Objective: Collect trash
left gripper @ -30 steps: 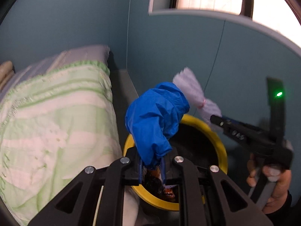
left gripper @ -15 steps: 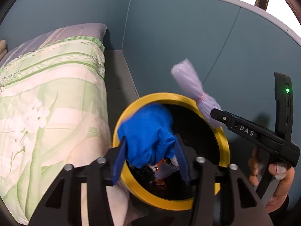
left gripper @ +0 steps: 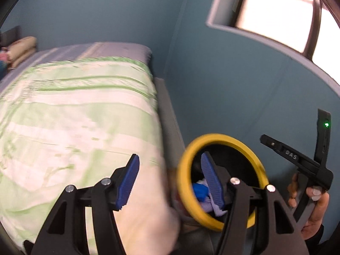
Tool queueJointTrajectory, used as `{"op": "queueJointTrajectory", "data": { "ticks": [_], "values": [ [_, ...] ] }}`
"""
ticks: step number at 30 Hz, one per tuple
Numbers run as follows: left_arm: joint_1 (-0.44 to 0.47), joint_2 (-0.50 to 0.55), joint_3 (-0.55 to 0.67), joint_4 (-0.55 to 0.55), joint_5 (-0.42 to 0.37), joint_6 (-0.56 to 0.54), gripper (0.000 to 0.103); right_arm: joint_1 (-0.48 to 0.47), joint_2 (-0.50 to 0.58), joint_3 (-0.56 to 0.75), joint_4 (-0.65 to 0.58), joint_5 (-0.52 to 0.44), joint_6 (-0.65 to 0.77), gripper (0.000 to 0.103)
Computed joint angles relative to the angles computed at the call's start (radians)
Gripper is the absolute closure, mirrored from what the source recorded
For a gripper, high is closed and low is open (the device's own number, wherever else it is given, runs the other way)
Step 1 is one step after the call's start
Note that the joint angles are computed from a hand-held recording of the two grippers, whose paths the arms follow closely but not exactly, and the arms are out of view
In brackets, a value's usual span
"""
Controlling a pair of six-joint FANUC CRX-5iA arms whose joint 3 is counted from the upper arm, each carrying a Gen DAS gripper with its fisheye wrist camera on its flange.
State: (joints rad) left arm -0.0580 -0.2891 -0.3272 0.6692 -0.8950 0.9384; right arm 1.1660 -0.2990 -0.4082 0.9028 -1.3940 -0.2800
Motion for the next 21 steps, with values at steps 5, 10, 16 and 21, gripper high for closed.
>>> {"op": "queueJointTrajectory", "data": {
  "ticks": [5, 10, 16, 21],
  "values": [
    [0.146, -0.105, -0.052, 0.038, 0.026, -0.027, 0.045, -0.026, 0.117, 0.115, 0.072, 0.127, 0.120, 0.057],
    [0.258, -0.212, -0.093, 0.058, 0.074, -0.054, 0.042, -0.014, 0.223, 0.228, 0.145, 0.198, 0.217, 0.057],
    [0.385, -0.328, -0.146, 0.124, 0.083, -0.096, 0.025, 0.018, 0.285, 0.290, 0.286, 0.229, 0.222, 0.033],
    [0.469, -0.423, -0.199, 0.171, 0.103, -0.133, 0.013, 0.038, 0.297, 0.277, 0.400, 0.219, 0.157, 0.010]
  ]
}}
